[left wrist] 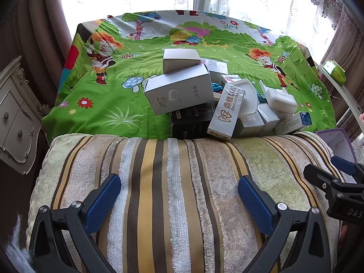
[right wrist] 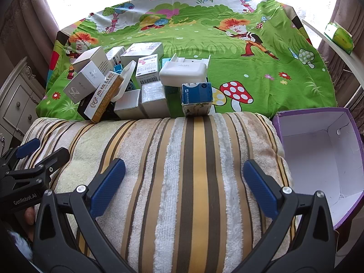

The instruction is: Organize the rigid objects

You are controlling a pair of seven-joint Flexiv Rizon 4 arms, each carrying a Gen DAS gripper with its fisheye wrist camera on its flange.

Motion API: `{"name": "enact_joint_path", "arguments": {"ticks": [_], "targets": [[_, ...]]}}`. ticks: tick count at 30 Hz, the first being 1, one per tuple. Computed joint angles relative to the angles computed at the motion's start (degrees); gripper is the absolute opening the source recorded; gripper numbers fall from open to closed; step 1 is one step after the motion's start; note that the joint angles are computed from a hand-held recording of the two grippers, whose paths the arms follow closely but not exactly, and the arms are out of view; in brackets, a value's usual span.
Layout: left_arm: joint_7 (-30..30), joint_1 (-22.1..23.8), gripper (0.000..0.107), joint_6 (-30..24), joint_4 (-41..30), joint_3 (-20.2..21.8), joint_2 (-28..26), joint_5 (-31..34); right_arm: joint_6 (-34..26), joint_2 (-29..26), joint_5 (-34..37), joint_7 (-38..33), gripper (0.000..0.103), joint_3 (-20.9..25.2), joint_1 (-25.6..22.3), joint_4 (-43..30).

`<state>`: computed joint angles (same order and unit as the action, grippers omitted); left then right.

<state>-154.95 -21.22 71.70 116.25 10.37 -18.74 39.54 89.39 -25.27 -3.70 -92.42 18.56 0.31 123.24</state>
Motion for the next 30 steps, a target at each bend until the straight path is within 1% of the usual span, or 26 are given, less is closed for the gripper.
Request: {"name": "enact_joint_path", "arguments": {"ticks": [8,11,14,19,30], "targets": [[-1.2,-0.5,0.103,-1.1,-0.5,0.0,0.1,1.4,0.0,0.0,-0.1,0.0,0.103,-0.3,0.2,0.0],[-2.7,-1.1,0.103,-1.9,-1.0,0.2,0.1,2.4,0.0,0.1,-0.2,0.1,0.103,-0.5,0.4,0.0],[-3.2,-1.0,0.103,-2.6,-1.2,-0.2,0.2,3.3,0.7,0.2,-0.9,1.1,0.103,-2.4,2.2,0.5],[-3.4,-0.4,0.103,-2.8,-1.1,-0.7,0.4,3.8,0.7,0.1,-1.2,1.3,0.103,-1.7,1.5,0.4],[-3.7,0.0,0.103,-2.7,-1.0,-1.1,0.5,4.0,0.9,0.1,-1.7,1.7,0.103,-1.6,1.3,0.6]]}}
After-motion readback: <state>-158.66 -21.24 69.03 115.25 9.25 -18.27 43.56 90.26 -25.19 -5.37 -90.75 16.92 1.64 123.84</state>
